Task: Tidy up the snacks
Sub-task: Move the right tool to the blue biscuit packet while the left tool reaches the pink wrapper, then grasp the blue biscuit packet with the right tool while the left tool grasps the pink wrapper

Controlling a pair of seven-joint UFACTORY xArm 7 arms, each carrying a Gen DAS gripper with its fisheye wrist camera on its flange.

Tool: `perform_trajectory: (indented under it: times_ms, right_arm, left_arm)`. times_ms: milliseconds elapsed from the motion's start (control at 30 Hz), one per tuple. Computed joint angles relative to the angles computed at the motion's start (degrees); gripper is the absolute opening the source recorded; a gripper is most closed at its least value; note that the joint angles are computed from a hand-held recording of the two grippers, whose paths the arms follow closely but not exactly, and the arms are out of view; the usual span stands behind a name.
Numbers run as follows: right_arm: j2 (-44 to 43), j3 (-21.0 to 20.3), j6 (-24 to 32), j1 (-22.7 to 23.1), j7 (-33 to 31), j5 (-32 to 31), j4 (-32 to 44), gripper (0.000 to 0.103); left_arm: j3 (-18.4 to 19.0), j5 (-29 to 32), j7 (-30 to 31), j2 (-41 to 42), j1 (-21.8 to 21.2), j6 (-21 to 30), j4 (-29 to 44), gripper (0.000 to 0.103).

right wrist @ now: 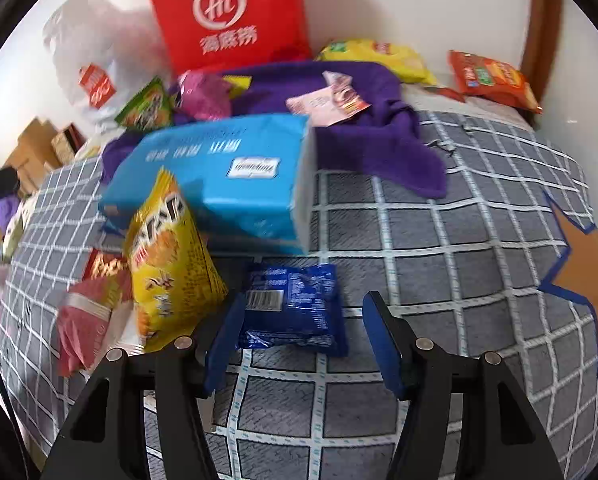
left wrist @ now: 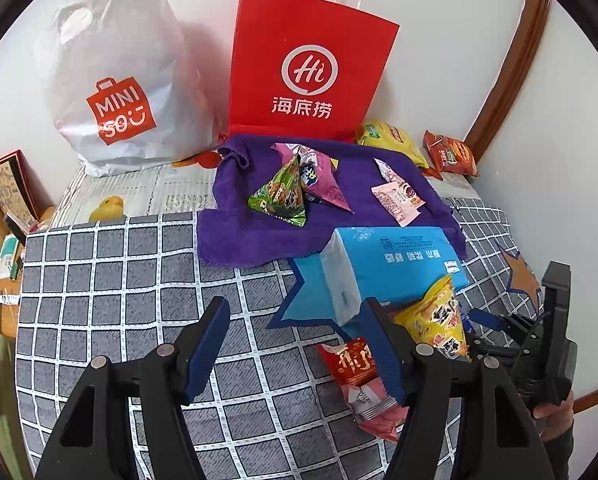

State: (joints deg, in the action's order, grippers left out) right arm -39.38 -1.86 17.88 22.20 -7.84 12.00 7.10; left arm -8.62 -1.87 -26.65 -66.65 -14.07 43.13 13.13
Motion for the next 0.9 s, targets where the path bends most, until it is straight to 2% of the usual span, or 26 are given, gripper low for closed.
perform_trajectory:
  times_ms: [133, 233, 267, 367, 533, 633, 900]
  right_arm:
    - [3.6, 0.4, -2.0, 1.0, -0.3, 0.1, 0.5, 0.064]
    - [4.6, 4.4, -5.5, -1.0, 2.1, -2.6, -0.4, 0.063]
    - [4.6, 6.0, -6.2, -2.1, 3.2, -4.0, -0.8, 0.059]
    - [3.1, 5.3, -5.8, -2.5, 3.4, -6.2, -1.5, 0.056]
    - [-2.7, 3.0, -3.8, -6.9, 3.2, -8.4, -4.1, 0.056]
    - [-3.1, 1.3, -4.1, -8.6, 2.9, -8.4, -4.9, 0.056]
    - [-2.6, -0.1, -11.5, -8.2, 2.3, -8.6, -8.3, 0.056]
  left_arm:
    - [0.2, -0.1, 0.0, 0.0, -0.1, 0.1, -0.4, 0.065]
    - [0.3, -0.3, -0.1, 0.0, -0.2, 0.1, -0.7, 0.065]
    - [0.3, -0.3, -0.1, 0.0, -0.3, 0.1, -0.8, 0.065]
    - [0.1, -0.4, -0.3, 0.0, -0.6, 0.0, -1.0, 0.065]
    - [-0.3, -0.9, -0.6, 0.8, -1.8, -0.7, -1.6, 0.065]
    - [-0.8, -1.5, -1.2, 2.4, -3.0, -1.9, -2.0, 0.065]
    - [-0.8, -4.2, -2.0, 6.0, -9.1, -5.3, -2.9, 0.065]
